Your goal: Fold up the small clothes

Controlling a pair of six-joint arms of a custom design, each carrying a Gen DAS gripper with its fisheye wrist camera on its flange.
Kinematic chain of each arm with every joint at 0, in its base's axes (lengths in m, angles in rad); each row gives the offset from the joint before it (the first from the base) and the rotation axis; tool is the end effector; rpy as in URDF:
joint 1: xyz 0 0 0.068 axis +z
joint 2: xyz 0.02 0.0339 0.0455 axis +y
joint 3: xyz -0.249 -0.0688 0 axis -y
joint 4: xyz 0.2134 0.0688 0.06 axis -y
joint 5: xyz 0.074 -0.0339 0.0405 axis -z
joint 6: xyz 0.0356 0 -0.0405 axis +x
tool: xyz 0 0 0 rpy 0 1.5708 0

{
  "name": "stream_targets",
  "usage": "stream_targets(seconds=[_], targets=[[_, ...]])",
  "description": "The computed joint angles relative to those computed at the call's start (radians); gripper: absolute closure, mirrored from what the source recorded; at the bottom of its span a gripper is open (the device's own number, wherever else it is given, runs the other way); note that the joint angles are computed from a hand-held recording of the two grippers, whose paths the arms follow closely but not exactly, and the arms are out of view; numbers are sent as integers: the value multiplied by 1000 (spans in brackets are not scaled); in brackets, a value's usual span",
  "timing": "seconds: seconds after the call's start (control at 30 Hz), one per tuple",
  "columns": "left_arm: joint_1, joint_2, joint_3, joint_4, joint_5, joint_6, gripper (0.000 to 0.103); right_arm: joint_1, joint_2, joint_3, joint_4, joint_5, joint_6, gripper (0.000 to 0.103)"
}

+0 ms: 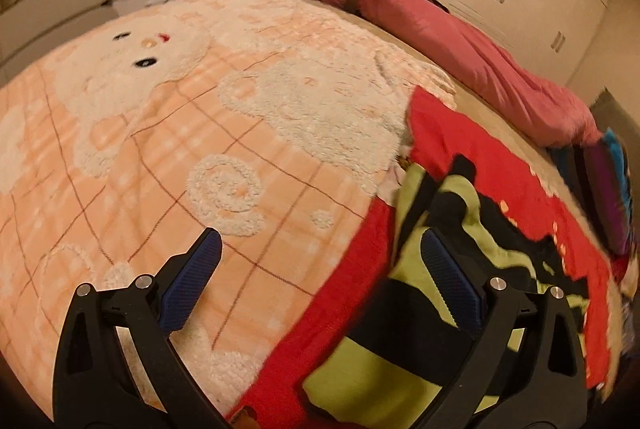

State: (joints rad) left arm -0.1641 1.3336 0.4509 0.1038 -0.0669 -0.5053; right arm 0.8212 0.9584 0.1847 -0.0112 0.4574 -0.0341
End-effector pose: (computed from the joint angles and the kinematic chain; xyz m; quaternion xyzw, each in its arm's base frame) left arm 0.2187 -0.0338 0.1519 -0.1693 0.9065 -0.0975 0.3742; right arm 0.1113 0.0964 0.1362 -0.2942 0.8547 -0.0504 0.4247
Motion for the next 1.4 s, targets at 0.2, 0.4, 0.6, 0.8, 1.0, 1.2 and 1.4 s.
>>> stream_targets(seconds=[0.2,0.4,0.6,0.8,1.0,1.2,1.4], targets=[[130,14,24,-2,192,-26,10,85,256,-8,262,88,-81,11],[179,98,49,54,402,-60,10,76,505,36,480,182,-167,53],[168,240,201,-25,564,38,10,27,361,-60,584,136,-208,95],[115,375,396,-199,694,63,10,-63,246,-81,526,20,-219,95],[55,459,474,-241,658,23,41,-81,188,-91,483,-18,-199,95],[13,473,477,-247,577,4,85,-108,212,-80,482,-57,-183,95],[1,364,421,-231,567,-33,95,-186,101,-88,417,-134,-173,95]])
